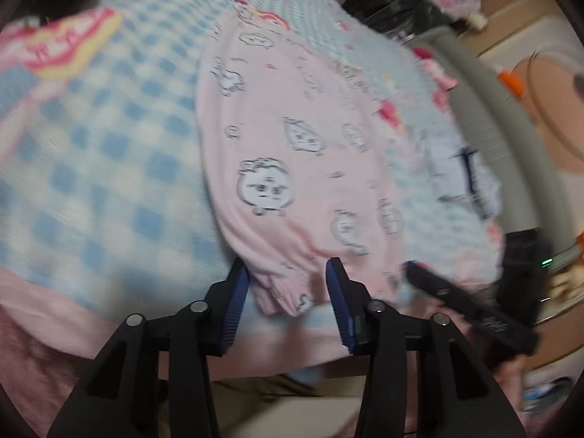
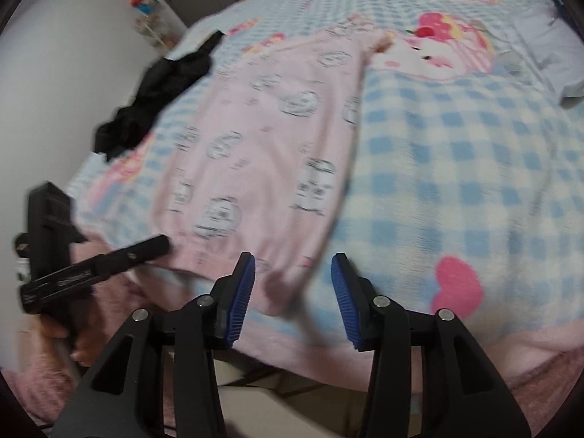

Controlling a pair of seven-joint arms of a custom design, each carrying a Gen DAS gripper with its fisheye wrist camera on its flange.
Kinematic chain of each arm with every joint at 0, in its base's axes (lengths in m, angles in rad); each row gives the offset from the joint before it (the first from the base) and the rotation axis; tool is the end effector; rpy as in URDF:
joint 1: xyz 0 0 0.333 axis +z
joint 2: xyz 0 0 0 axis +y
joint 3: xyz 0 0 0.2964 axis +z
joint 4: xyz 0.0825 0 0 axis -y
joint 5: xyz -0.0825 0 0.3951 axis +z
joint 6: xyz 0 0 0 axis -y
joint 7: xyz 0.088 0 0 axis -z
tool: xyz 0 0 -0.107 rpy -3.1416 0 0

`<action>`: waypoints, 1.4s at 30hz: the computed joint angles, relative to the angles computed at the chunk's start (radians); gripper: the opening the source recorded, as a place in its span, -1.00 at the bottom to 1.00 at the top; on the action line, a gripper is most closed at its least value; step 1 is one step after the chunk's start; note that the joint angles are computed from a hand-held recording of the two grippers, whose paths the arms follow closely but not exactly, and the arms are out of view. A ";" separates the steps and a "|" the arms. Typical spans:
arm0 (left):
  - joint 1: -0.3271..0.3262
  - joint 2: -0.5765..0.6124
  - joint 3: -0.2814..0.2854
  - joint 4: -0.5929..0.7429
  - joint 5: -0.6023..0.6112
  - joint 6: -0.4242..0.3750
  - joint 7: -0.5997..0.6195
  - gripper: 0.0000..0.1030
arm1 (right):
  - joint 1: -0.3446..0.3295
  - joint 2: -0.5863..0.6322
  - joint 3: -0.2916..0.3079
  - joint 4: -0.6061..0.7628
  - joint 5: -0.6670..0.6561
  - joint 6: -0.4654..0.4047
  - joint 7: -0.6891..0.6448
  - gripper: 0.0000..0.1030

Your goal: Fold clothes

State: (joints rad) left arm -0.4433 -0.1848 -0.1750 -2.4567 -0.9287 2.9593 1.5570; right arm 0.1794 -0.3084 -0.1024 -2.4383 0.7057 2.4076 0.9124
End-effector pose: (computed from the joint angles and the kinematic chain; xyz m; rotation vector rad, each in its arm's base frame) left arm 0.4385 -0.2467 0.4006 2.2327 -1.7371 1.1232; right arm 0.4805 0.0407 0.4227 -2.0019 1.5317 0.0597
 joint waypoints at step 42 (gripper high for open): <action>-0.009 -0.083 -0.013 -0.020 0.028 -0.009 -0.055 -0.62 | -0.034 -0.030 -0.019 0.018 0.210 -0.186 -0.066 -0.77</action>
